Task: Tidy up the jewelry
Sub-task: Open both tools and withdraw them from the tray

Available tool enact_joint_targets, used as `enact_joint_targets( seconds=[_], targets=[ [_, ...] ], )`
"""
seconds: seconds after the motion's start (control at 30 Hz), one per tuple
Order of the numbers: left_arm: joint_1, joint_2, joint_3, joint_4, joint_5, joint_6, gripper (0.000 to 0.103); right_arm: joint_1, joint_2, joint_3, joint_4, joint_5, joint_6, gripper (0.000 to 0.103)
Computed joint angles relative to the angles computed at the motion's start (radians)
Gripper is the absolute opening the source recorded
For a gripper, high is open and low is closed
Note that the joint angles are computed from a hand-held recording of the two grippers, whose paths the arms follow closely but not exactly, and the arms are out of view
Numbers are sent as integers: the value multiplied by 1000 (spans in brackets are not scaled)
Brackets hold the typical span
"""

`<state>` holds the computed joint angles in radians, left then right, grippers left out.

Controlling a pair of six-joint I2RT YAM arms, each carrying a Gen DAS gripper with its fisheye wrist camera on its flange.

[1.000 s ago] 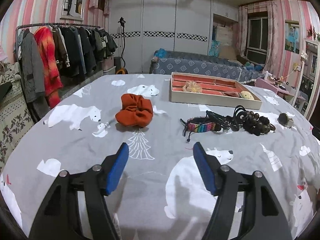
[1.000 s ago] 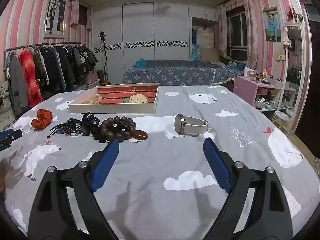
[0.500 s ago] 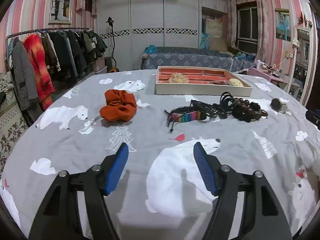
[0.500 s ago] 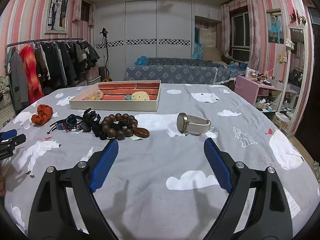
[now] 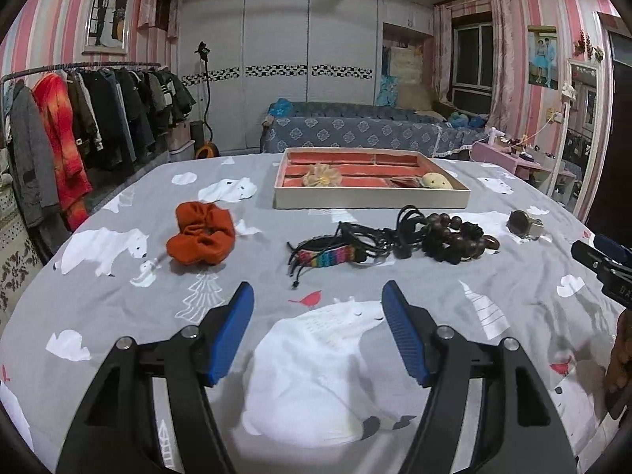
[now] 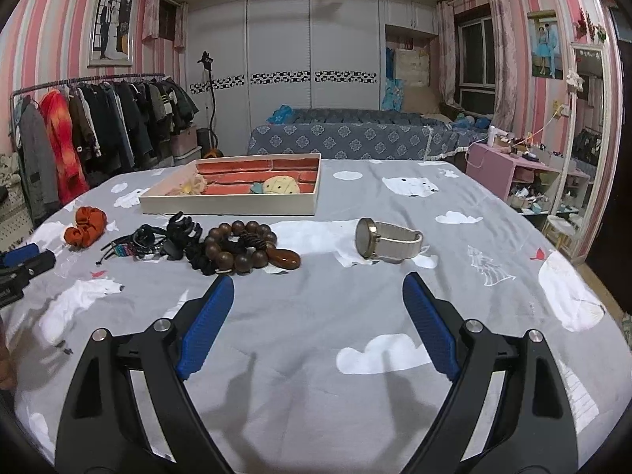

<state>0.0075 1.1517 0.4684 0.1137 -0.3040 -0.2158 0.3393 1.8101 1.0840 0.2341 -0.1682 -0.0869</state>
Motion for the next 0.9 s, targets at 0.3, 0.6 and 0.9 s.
enact_joint_targets(
  seconds=[0.3, 0.6, 0.9],
  targets=[
    [-22, 106, 76, -8, -12, -28, 67, 41, 22, 45, -37, 10, 8, 86],
    [-25, 345, 266, -27, 46, -33, 66, 91, 165, 286, -203, 92, -20, 82],
    [-4, 540, 457, -93, 74, -30, 66, 113, 276, 458, -280, 114, -25, 82]
  ],
)
